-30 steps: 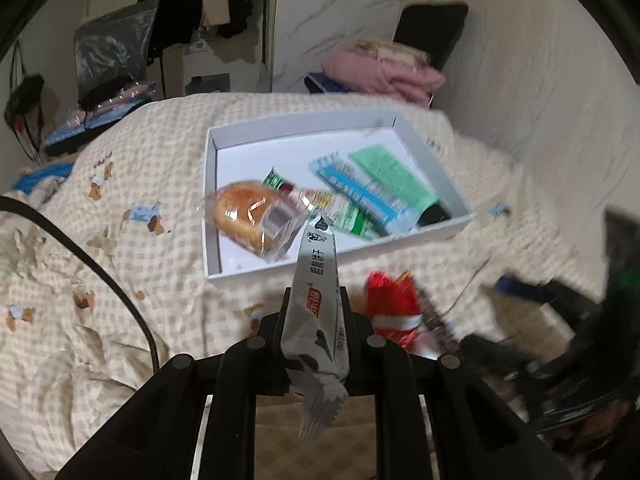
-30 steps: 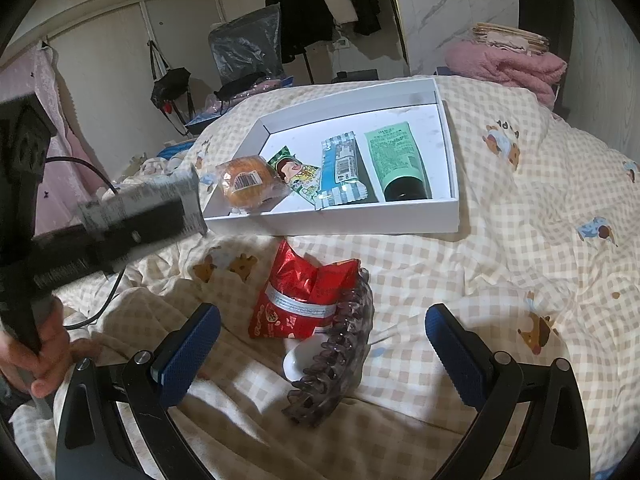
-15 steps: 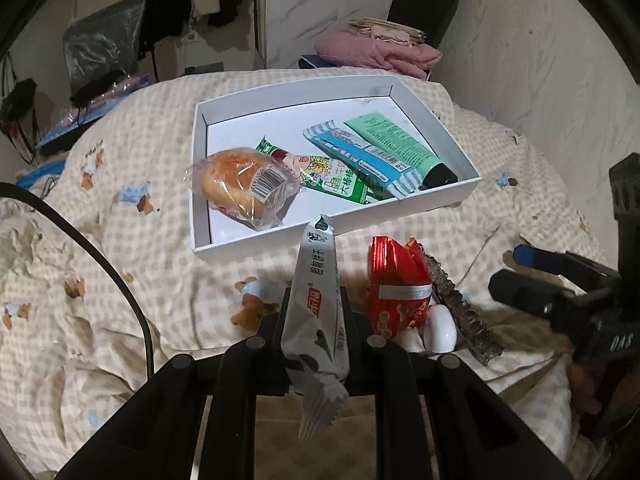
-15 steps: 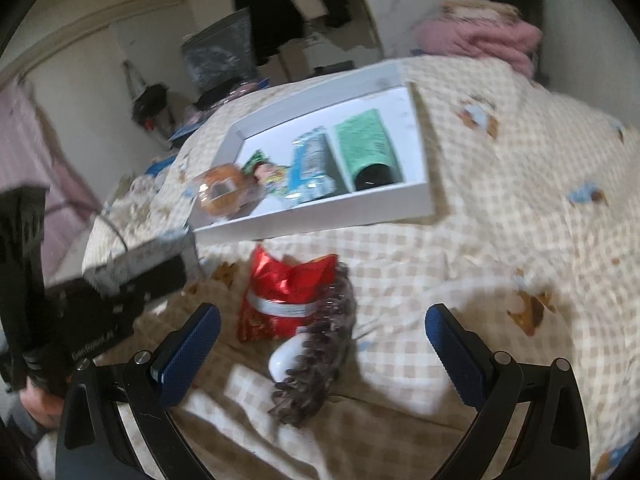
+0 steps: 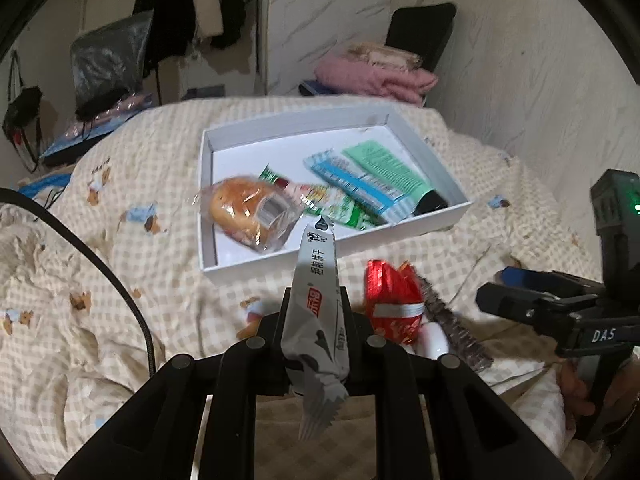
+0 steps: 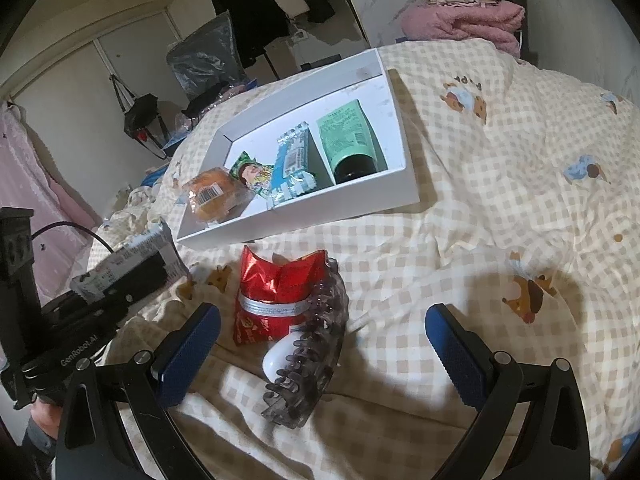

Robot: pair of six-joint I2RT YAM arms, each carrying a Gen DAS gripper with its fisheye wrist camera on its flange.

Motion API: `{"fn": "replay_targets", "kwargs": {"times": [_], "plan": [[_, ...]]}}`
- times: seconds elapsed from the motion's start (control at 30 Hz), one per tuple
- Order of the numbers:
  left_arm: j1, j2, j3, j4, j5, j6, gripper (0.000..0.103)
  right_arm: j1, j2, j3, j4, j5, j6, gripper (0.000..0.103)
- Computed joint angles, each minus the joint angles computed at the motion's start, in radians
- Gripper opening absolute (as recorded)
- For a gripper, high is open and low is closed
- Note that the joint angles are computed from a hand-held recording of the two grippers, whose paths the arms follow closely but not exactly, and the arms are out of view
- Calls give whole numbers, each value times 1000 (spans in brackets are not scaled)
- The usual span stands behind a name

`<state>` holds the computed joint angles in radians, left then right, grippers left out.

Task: Organize objects
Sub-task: 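Hold the pouch in the left gripper while the right gripper grasps the dark translucent comb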

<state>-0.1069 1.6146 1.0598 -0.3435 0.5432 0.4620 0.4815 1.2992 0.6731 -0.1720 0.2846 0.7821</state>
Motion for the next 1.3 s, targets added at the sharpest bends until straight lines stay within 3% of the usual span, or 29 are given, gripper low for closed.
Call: {"fn": "replay_targets", "kwargs": {"times": [0.07, 0.13, 0.2, 0.27, 0.4, 0.63, 1.03, 1.13, 1.3], "plan": [[-8, 9, 8, -11, -11, 9, 18, -4, -17, -21, 45, -34, -20, 103], [-13, 18, 17, -22, -16, 14, 18, -2, -15, -24, 65, -62, -37, 93], [-13, 20, 18, -26, -13, 16, 18, -1, 16, 2, 38, -78, -38, 69], [-16, 25, 20, -32, -17, 18, 18, -12, 47, 19, 23, -119, -38, 56], [-19, 29, 22, -40, -21, 22, 18, -40, 94, 42, -8, -189, -22, 54], [-21, 26, 18, -37, -18, 30, 18, -114, 200, 58, -4, -411, -7, 54], [-22, 32, 22, -47, -16, 36, 18, -130, 147, 8, 28, -422, 36, 52], [-25, 38, 27, -54, -22, 43, 18, -142, 106, -28, 56, -414, 57, 35], [-27, 38, 26, -60, -26, 51, 18, -153, 64, -47, 51, -392, 119, 33]]}}
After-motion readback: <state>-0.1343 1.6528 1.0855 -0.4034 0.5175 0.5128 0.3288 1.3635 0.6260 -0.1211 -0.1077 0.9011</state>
